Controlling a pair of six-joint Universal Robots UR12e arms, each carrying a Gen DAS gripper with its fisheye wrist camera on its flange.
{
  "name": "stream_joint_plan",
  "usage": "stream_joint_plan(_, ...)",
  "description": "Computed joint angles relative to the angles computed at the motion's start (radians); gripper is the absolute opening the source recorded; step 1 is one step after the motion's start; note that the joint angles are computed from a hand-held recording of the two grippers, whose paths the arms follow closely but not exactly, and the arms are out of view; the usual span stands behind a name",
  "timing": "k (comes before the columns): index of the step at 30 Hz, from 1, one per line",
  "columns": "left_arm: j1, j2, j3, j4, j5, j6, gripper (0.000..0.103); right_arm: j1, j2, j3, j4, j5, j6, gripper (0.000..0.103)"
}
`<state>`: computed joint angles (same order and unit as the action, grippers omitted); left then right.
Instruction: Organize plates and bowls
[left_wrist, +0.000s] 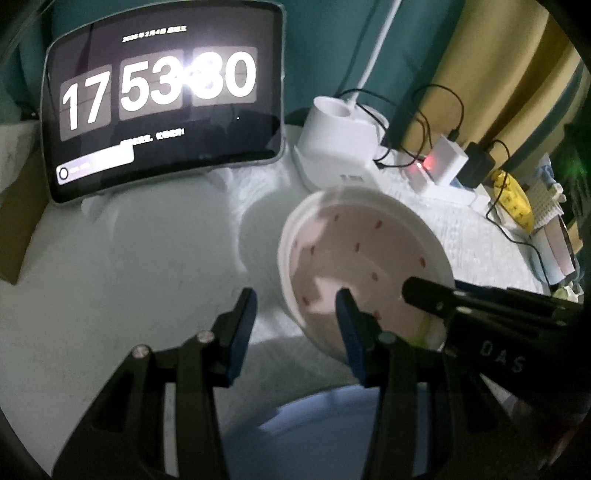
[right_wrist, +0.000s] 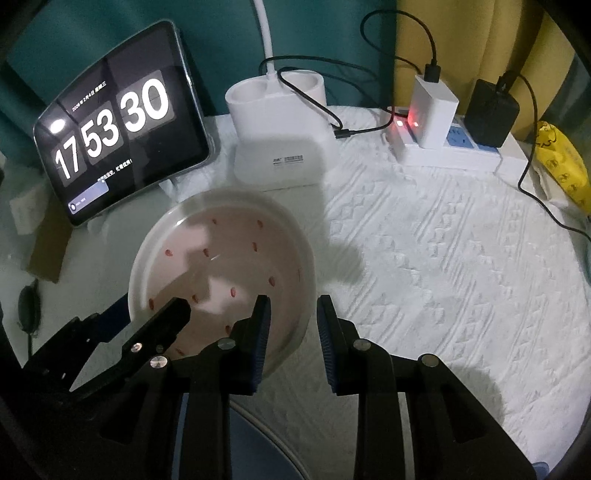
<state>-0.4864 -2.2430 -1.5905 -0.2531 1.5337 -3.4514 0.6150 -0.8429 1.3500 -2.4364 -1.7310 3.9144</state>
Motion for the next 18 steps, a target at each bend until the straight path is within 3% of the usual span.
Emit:
stream_joint_plan(6, 0.003, -0.004, -0.006, 0.030, -0.015, 0.009, 0.043, 0.006, 0.012, -0.020, 0.026, -0.024, -0.015, 0.018)
stream_joint_plan(8, 0.002, -0.005, -0.007, 0.042, -0.030, 0.024, 0.034, 0.008, 0.011, -0.016, 0.015, -0.031, -0.019, 0.017)
stream_joint_plan(18, -0.010, 0.008, -0.024, 0.073, 0.000, 0.039, 0.034, 0.018, -0.010, 0.020, -0.045, -0.073, -0.035, 0.016)
